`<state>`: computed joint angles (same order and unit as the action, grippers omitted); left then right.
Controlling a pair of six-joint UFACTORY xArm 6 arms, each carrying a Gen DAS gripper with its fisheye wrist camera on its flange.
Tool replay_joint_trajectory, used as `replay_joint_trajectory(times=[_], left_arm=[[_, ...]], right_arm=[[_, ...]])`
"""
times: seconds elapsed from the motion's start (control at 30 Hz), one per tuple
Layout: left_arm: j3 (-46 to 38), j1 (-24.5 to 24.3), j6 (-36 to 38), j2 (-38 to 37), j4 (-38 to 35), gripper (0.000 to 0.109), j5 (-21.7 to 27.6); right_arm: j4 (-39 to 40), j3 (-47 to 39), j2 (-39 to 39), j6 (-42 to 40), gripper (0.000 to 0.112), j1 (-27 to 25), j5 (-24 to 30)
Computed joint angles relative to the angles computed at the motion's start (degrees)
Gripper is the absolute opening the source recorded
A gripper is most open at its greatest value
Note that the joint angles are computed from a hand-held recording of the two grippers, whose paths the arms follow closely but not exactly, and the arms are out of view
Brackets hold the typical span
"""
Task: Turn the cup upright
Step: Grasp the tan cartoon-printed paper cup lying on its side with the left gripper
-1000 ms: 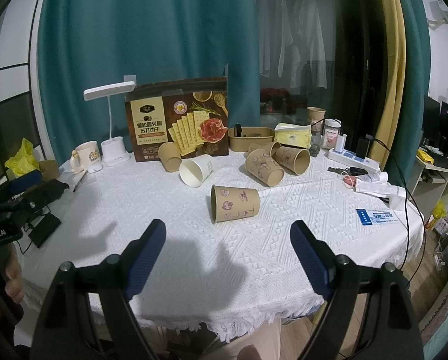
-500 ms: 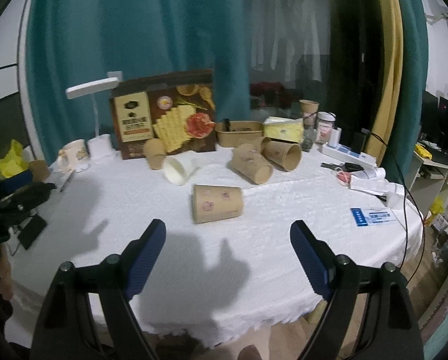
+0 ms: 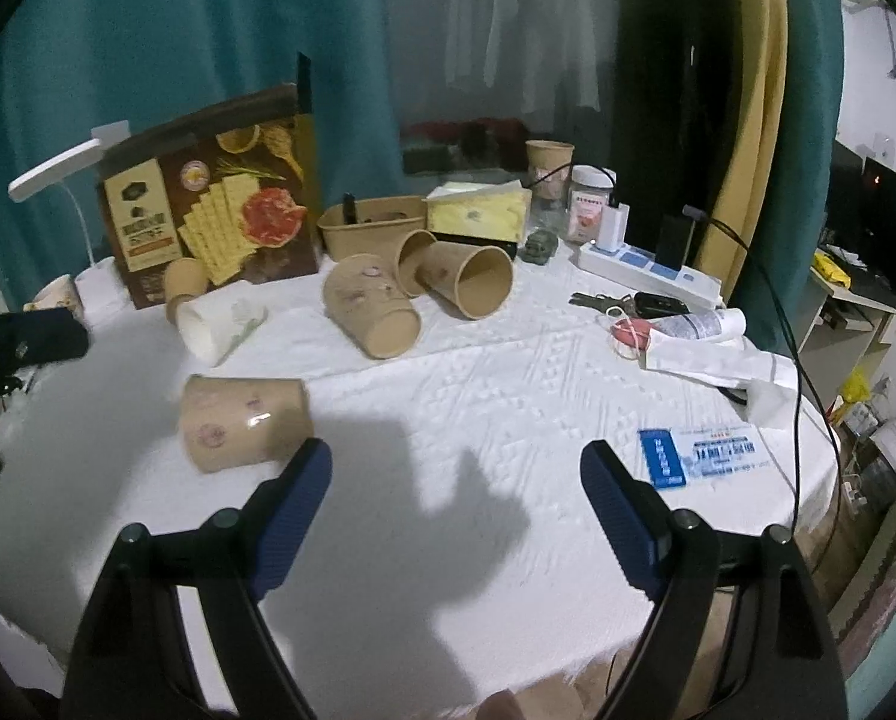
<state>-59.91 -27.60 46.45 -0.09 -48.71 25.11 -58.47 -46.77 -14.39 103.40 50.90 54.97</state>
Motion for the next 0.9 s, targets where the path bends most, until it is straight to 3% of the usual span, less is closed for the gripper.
replay_joint_trajectory(times=[0.13,0.23,0.53,0.73,0.8,0.9], left_arm=[[-16.78,0.94,-8.69,13.81,0.54,0.103,13.36],[-28.09,0.68,-17.56,23.28,3.74,0.103,18.85],[-59.51,0.17,-39.24,47.03,10.82,0.084,33.29],[-69.1,-0.38,-43.95,53.78,13.2,0.083,35.58],[-74.92,-0.32,-45.98,57.64,14.12,0.076,38.0],[-76.8,-0.38,-46.41,58.79,14.8,0.072,38.03]], right_arm=[[-1.4,2.39,-0.7,-1.6,0.083,-5.52,-6.08],[-2.34,3.41,-0.67,-2.18,0.083,-9.06,-10.09],[-5.06,5.49,-1.02,-2.2,0.083,-16.11,-17.1],[-5.98,5.84,-0.18,-1.21,0.083,-18.77,-20.41],[-6.13,5.8,0.2,-1.01,0.083,-19.23,-21.17],[-5.99,5.94,0.36,-0.7,0.083,-19.66,-21.8]])
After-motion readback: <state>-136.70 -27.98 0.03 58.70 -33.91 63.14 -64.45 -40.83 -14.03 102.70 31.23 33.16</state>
